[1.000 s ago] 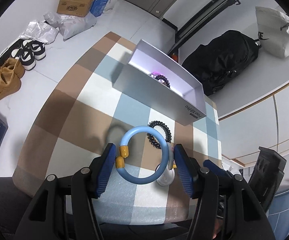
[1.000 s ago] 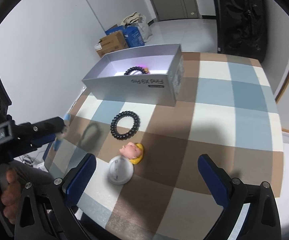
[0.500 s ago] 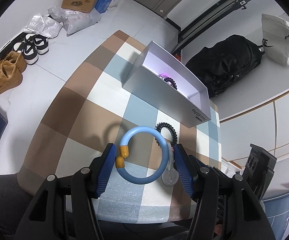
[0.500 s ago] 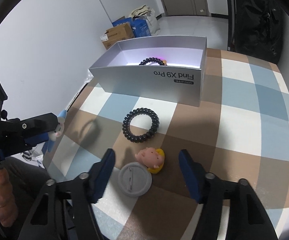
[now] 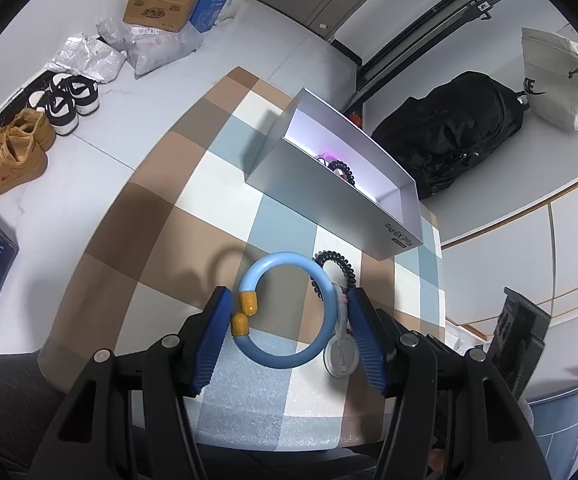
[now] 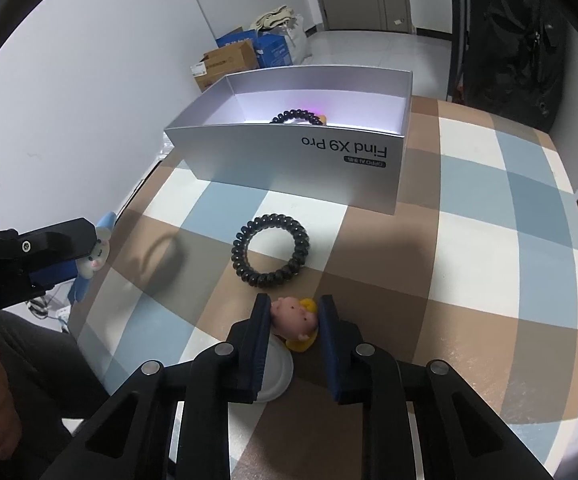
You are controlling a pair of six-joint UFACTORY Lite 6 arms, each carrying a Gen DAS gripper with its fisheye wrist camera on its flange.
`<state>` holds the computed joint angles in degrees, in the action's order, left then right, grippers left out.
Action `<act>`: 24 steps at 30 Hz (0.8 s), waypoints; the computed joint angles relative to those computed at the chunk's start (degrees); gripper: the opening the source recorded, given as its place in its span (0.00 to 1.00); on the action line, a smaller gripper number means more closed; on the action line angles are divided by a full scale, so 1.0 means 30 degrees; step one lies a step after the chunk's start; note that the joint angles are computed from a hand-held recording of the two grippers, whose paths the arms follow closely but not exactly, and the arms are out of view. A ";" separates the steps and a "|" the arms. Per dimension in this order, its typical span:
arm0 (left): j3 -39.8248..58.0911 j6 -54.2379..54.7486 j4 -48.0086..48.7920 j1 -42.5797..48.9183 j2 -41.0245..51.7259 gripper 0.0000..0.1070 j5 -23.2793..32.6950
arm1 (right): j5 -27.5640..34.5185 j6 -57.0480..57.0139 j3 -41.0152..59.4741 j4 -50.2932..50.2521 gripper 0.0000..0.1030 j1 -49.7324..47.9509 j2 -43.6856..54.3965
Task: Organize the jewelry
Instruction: 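Grasp the pink pig figurine with the right gripper while the left holds the blue ring, then carry both items into the silver box and open both grippers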
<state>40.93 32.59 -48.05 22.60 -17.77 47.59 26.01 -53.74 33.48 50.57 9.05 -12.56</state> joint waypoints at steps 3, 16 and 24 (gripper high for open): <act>0.0026 -0.0180 0.0095 -0.0015 -0.0075 0.51 -0.0187 | 0.0102 -0.0490 -0.0023 0.0430 0.22 -0.0122 -0.0176; 0.0169 -0.0634 0.0722 -0.1463 -0.1470 0.51 -0.2365 | 0.1372 -0.1425 0.0533 0.1711 0.22 -0.1326 -0.0843; 0.0739 -0.1172 0.1236 -0.3173 -0.1167 0.51 -0.3646 | 0.3539 -0.2450 0.1984 0.3632 0.22 -0.2545 -0.0467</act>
<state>43.15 29.07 -44.34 13.08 -21.27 36.65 36.63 -61.09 39.43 61.46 1.42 -13.96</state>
